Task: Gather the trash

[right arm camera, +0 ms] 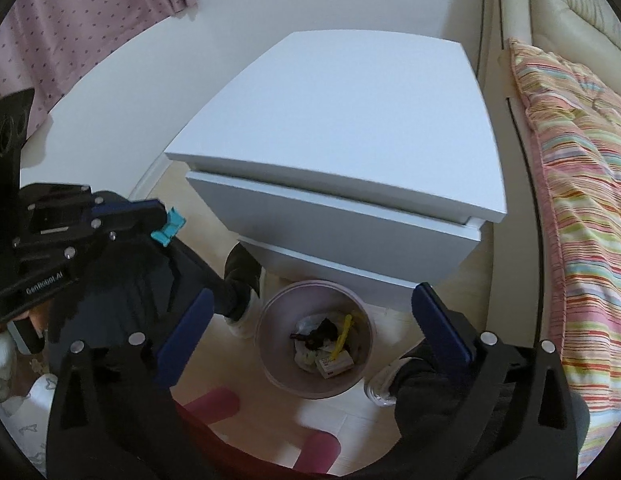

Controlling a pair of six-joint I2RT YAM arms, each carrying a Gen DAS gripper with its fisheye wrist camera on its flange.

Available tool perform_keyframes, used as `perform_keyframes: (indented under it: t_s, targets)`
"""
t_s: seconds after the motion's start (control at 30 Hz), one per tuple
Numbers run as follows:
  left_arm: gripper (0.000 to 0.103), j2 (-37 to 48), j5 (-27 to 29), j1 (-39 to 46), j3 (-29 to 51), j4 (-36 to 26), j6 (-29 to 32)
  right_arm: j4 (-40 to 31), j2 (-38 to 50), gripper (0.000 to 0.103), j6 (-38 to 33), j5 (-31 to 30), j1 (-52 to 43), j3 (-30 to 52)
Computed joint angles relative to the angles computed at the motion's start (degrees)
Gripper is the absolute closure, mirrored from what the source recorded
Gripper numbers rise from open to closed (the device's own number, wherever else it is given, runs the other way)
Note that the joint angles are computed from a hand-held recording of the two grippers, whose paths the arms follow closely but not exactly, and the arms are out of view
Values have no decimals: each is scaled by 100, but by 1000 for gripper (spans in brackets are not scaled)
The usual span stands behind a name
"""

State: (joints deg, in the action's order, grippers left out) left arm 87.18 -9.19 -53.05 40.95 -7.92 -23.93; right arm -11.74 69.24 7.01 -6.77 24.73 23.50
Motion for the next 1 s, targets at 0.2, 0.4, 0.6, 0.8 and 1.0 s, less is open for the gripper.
perform_keyframes:
  t_s: [0.2,0.4,0.6,0.8,1.0]
  targets:
    - [101,176,84,-61,93,65,72,-98,-223,3,-46,200,-157,-24]
    - [101,346,146,-138,231,74,108,-233,-505,3,-179,98,-522,-46]
    - [100,496,260,-166,413,19,168,-392,-772,3,-310,-72,-893,21]
    - [73,690,422,-38,488,-10,99,-393,-787,3,-422,-200,-1155,29]
    - [10,601,455,102,260,323,-42,-300,-690,3,-346,-209,-1096,-4]
